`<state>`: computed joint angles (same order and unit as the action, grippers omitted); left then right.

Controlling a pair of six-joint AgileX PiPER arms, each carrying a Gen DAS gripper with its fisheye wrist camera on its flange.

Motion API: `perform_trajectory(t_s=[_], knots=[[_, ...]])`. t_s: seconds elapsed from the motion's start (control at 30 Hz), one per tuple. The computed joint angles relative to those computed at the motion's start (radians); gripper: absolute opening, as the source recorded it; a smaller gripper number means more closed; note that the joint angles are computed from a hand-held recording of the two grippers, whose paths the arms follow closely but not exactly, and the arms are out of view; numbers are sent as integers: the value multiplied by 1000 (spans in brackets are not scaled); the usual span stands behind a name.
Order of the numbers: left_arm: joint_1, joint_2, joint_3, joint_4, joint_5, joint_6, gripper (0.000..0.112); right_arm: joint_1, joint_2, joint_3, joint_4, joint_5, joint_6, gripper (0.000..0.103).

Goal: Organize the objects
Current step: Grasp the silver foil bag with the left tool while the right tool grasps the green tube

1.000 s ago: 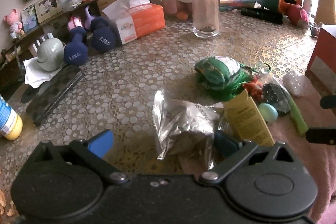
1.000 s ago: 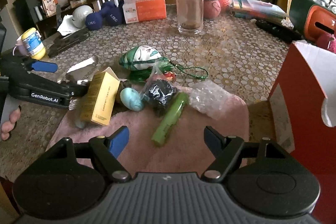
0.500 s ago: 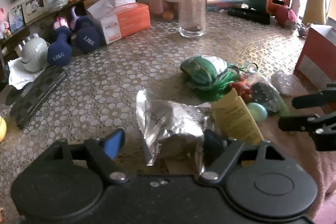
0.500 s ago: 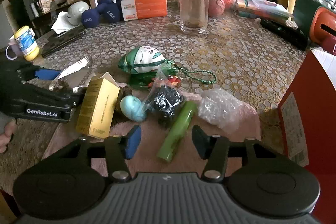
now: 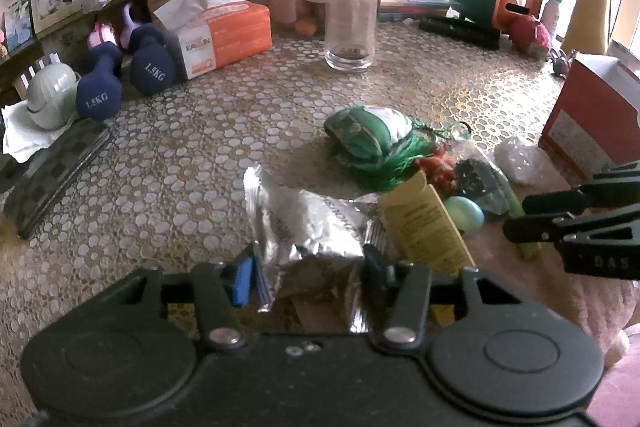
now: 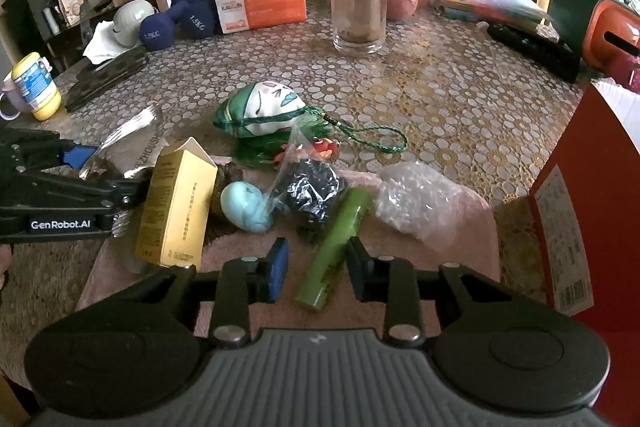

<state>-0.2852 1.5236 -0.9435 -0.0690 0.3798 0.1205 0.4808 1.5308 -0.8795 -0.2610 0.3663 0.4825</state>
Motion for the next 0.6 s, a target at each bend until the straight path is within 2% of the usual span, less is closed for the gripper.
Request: perform_trajectory(t_s=[0.07, 0.17, 0.6], knots=[[0, -6, 3, 6, 3, -10, 50, -1, 4, -10, -18, 19, 33, 18], [3, -17, 3, 19, 15, -28, 49, -21, -5, -2, 40, 9, 4, 16], [28, -150, 22, 29, 97, -85, 49, -42, -188, 104, 278, 12, -194, 14]])
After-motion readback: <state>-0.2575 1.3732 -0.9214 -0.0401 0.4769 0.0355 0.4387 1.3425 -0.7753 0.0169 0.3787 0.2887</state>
